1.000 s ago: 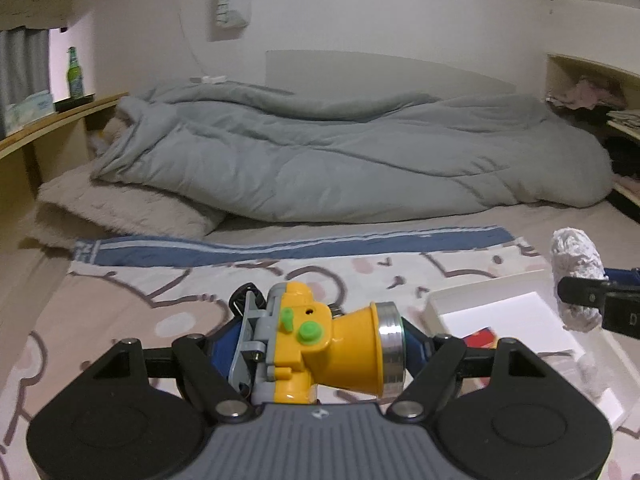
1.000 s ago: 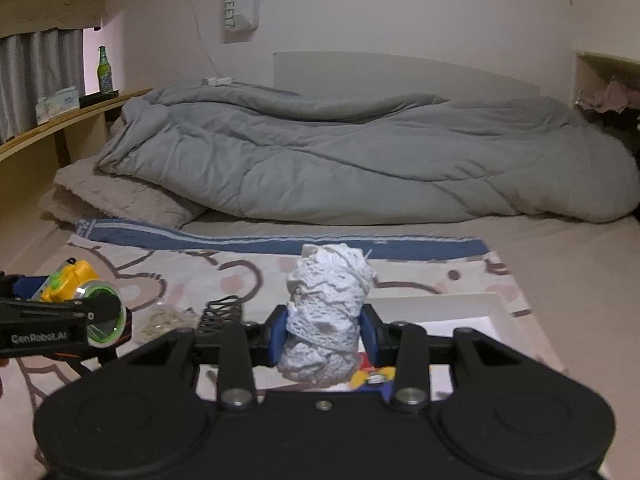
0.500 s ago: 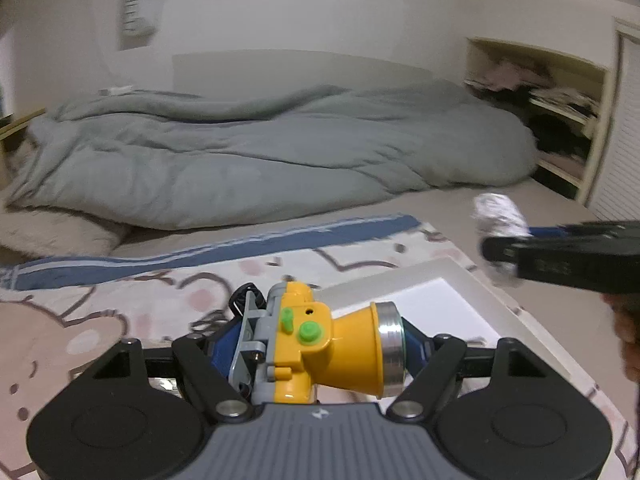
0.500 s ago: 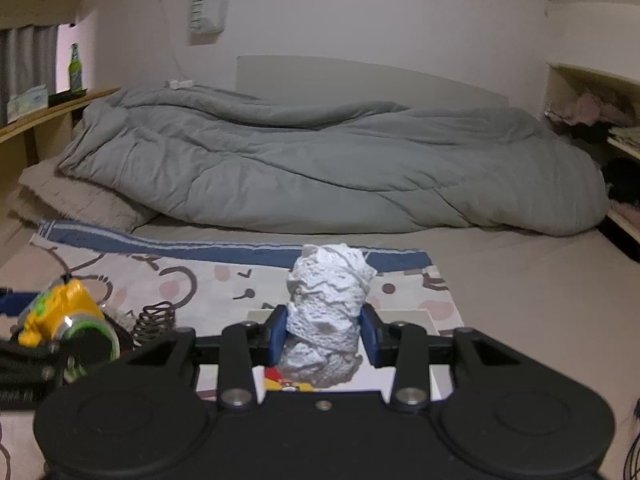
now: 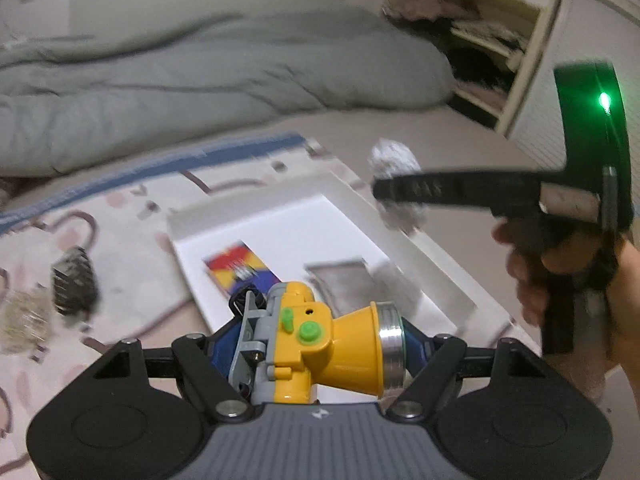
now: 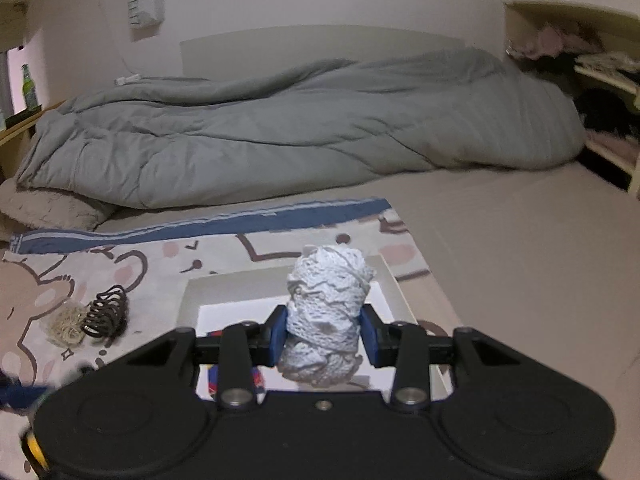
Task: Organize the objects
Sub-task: 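Carry the yellow headlamp with the left tool while the right tool carries the white cloth over the tray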
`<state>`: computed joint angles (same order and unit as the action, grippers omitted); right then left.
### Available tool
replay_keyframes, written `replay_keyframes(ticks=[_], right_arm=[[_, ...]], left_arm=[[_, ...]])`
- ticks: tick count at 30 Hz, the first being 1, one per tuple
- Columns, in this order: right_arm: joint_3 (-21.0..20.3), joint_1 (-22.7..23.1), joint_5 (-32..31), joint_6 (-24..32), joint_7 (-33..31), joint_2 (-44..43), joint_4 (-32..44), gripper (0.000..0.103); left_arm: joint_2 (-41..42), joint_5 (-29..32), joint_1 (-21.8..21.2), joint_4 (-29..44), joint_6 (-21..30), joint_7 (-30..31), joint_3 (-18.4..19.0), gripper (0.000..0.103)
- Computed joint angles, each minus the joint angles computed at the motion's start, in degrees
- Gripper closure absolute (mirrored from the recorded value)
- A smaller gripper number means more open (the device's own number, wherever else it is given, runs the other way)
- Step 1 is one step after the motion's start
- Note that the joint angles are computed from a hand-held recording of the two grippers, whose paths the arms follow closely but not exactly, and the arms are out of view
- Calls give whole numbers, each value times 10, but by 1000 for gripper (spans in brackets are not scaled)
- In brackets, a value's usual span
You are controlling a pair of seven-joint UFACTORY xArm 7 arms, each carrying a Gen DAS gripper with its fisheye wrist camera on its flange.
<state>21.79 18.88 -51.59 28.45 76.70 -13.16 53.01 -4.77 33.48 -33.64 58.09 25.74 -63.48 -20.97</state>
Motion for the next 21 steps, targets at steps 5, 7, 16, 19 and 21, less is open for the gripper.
replay_keyframes(ticks=[5, 7, 16, 19, 21], right_arm=[[-8, -9, 8, -24, 2, -14, -26, 64], [-7, -13, 12, -30, -2, -13, -30, 64], [-9, -25, 36, -53, -28, -19, -52, 64], [-7, -33, 43, -56, -31, -22, -60, 64], [-6, -38, 43, -57, -31, -26, -65, 64]], left_arm=[[43, -83, -19, 27, 9, 71, 9, 25], [63, -105, -26, 40, 20, 88, 15, 25], [127, -127, -48, 74, 45, 98, 51, 25], [139, -89, -58, 78, 47, 72, 66, 25], [146, -57, -65, 81, 45, 46, 76, 25]])
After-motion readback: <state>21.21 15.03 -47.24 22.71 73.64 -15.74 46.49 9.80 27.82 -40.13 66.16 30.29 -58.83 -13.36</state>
